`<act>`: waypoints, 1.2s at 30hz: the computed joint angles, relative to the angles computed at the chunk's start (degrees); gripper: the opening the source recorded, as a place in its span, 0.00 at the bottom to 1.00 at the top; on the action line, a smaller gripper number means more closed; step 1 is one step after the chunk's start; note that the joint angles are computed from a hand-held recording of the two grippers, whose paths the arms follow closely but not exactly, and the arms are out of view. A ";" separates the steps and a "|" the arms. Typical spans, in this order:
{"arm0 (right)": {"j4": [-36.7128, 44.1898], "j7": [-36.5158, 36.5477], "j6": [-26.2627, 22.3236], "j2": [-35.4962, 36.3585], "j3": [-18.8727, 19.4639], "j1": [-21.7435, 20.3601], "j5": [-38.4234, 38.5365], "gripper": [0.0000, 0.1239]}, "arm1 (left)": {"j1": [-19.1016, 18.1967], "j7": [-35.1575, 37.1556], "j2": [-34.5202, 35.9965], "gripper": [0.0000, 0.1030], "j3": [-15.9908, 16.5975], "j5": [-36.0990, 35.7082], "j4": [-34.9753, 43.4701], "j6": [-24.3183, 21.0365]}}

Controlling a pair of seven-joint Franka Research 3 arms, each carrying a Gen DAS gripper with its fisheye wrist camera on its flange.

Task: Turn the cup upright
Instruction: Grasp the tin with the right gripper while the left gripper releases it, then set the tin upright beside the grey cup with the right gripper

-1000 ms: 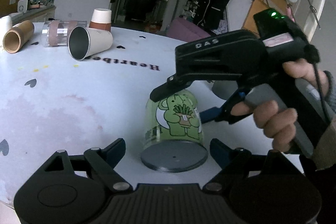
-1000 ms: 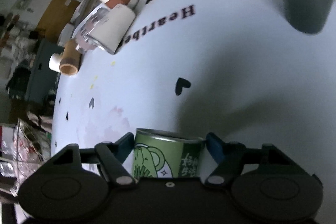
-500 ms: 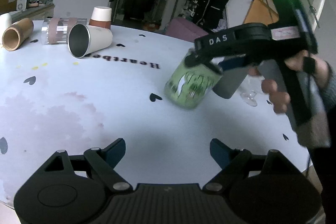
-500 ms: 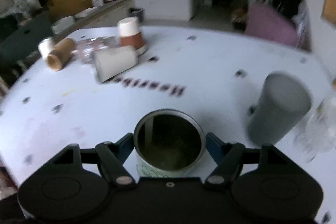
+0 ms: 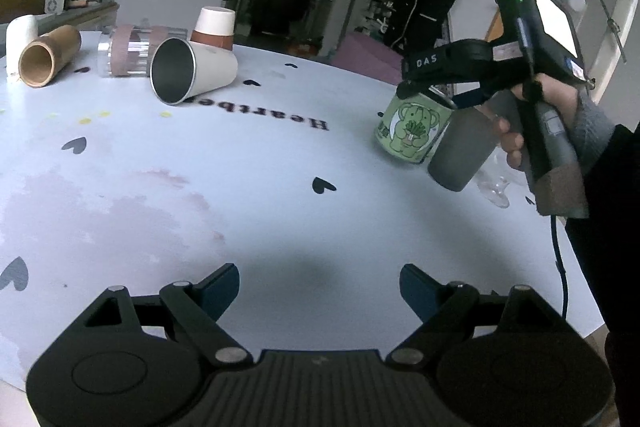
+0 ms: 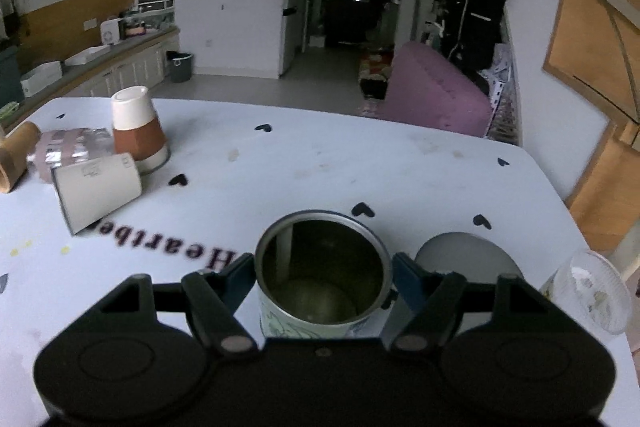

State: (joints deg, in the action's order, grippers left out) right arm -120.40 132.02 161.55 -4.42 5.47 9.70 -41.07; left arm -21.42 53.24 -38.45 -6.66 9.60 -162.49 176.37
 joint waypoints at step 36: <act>-27.71 14.16 15.14 -31.40 10.63 -13.45 -5.13 0.75 | 8.30 -4.25 -3.43 0.85 -8.11 7.37 2.49 -3.65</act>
